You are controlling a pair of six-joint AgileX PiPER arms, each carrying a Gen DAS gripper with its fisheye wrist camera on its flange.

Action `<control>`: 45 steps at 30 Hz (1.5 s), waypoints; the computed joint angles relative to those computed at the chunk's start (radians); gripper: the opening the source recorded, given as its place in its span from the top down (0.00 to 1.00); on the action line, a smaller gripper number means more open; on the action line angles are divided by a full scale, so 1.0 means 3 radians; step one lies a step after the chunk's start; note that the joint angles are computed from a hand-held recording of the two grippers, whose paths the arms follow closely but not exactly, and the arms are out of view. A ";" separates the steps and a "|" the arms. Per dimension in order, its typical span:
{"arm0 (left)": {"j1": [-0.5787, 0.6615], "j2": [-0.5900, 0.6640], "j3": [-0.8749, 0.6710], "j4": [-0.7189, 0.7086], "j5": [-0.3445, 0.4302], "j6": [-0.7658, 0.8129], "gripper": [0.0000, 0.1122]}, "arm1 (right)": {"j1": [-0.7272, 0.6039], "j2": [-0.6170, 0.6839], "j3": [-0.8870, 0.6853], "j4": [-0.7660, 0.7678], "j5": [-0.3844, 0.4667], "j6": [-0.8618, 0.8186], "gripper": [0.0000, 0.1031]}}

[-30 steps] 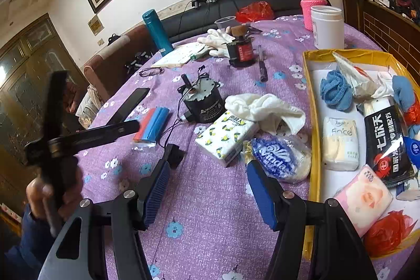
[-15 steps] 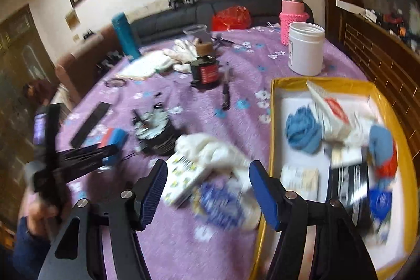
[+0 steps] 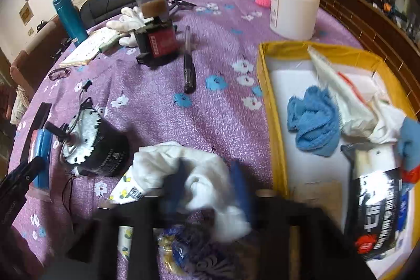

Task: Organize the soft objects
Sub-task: 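Grasp the red-and-blue sponge pack with the left gripper while the right gripper grasps the white cloth, then carry the sponge pack and white cloth over the yellow tray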

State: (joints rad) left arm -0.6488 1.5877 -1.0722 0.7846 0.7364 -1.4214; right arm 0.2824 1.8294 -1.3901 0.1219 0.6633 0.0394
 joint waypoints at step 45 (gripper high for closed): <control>-0.1035 -0.0630 0.0322 0.0346 0.0127 -0.0736 0.65 | -0.0088 -0.1857 0.2287 0.2059 -0.0307 -0.2762 0.31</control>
